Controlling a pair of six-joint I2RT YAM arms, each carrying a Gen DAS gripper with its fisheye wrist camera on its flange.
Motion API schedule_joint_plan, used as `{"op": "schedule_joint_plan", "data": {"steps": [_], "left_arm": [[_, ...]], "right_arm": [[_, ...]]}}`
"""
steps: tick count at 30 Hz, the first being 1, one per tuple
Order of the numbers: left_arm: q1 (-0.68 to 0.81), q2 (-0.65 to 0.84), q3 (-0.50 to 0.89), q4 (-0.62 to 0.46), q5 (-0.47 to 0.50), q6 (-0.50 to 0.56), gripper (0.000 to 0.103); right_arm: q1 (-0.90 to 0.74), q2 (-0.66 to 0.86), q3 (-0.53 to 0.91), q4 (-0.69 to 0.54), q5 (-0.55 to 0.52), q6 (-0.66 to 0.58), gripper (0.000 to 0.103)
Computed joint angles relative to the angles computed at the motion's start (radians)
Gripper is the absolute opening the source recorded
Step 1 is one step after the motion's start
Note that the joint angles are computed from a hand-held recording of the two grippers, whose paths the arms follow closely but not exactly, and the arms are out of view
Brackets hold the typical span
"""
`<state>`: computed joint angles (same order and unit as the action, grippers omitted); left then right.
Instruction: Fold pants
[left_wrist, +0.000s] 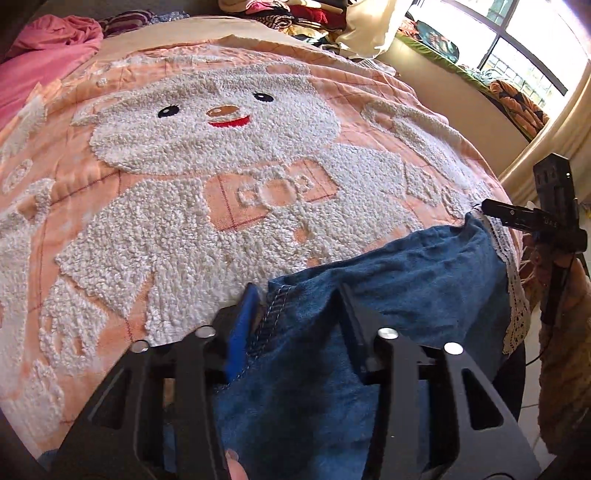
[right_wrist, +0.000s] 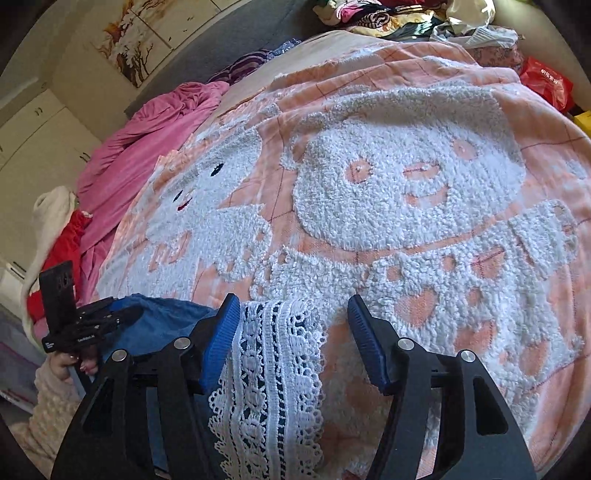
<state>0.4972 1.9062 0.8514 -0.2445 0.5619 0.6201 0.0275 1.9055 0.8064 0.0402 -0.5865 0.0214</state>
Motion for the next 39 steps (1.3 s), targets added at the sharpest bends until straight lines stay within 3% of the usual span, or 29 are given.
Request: {"op": "schedule_joint_plan", "data": {"steps": [3,6,10,16,19,24,28,32,34,39], "left_arm": [[-0.016,-0.031,-0.030,0.007,-0.006,0.006,0.010],[-0.019,-0.070,-0.067,0.025,-0.009,0.018,0.006],[-0.004,-0.089,-0.086,0.061,-0.003,-0.004,0.004],[0.011,-0.187,-0.148,0.142,0.003,-0.061,0.003],[-0.004,-0.193,-0.139,0.162,-0.014,-0.096,0.003],[-0.056,-0.091,-0.140,0.258,-0.112,-0.146,0.004],[-0.049,-0.059,-0.149,0.299,-0.112,-0.163,0.009],[-0.022,-0.069,-0.137,0.277,-0.087,-0.173,0.014],[-0.001,-0.105,-0.149,0.265,-0.072,-0.179,0.016],[0.077,-0.276,-0.250,0.253,-0.029,-0.168,0.016]], "right_arm": [[-0.013,0.024,0.019,-0.019,-0.036,-0.017,0.060],[-0.029,0.027,0.022,-0.044,-0.076,-0.048,0.050],[-0.030,0.014,-0.007,-0.049,-0.107,-0.091,0.028],[-0.028,-0.139,-0.118,0.033,-0.129,-0.099,0.022],[-0.028,-0.184,-0.102,0.051,-0.121,-0.090,0.022],[-0.003,-0.056,0.006,0.004,0.050,-0.126,0.022],[0.004,-0.021,-0.004,0.035,0.109,-0.129,0.023],[-0.002,-0.181,-0.112,0.058,0.142,-0.124,0.033],[-0.018,-0.293,-0.185,0.046,0.122,-0.125,0.050],[-0.038,-0.502,-0.357,-0.008,0.116,-0.154,0.051]]}}
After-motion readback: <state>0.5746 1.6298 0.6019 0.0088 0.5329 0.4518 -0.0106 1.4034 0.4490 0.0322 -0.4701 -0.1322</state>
